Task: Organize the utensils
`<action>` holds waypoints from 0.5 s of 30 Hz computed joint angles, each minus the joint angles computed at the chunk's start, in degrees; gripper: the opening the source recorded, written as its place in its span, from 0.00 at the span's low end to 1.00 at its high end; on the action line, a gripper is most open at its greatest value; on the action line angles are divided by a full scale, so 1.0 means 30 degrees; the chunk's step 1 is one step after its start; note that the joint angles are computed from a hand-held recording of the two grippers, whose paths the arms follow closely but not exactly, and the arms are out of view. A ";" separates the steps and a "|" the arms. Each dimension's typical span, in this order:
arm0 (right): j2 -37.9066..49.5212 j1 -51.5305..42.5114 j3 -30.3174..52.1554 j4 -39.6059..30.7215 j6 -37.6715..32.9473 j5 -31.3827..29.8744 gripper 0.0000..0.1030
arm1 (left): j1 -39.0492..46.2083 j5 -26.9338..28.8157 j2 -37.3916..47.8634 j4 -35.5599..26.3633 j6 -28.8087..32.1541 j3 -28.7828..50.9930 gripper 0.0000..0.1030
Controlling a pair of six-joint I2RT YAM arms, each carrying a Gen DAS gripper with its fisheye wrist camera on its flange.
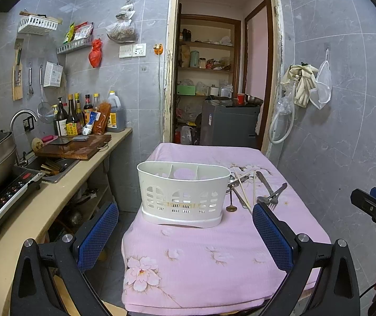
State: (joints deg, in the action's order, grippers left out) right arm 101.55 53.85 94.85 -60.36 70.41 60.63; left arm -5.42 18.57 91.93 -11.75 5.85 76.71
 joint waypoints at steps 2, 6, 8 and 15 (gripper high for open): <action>-0.0020 -0.0001 -0.0015 0.0020 -0.0031 0.0011 0.99 | -0.0016 -0.0033 -0.0001 -0.0003 -0.0011 -0.0004 1.00; -0.0070 -0.0017 -0.0049 0.0052 -0.0089 -0.0001 0.99 | -0.0026 -0.0044 -0.0003 0.0025 -0.0009 -0.0028 1.00; -0.0085 0.0010 -0.0069 0.0072 -0.0089 0.0008 0.99 | -0.0015 -0.0036 -0.0001 0.0025 0.0011 -0.0021 1.00; -0.0342 0.0051 -0.0308 0.0246 -0.0305 0.0024 0.99 | 0.0077 0.0031 -0.0016 0.0003 0.0085 -0.0065 1.00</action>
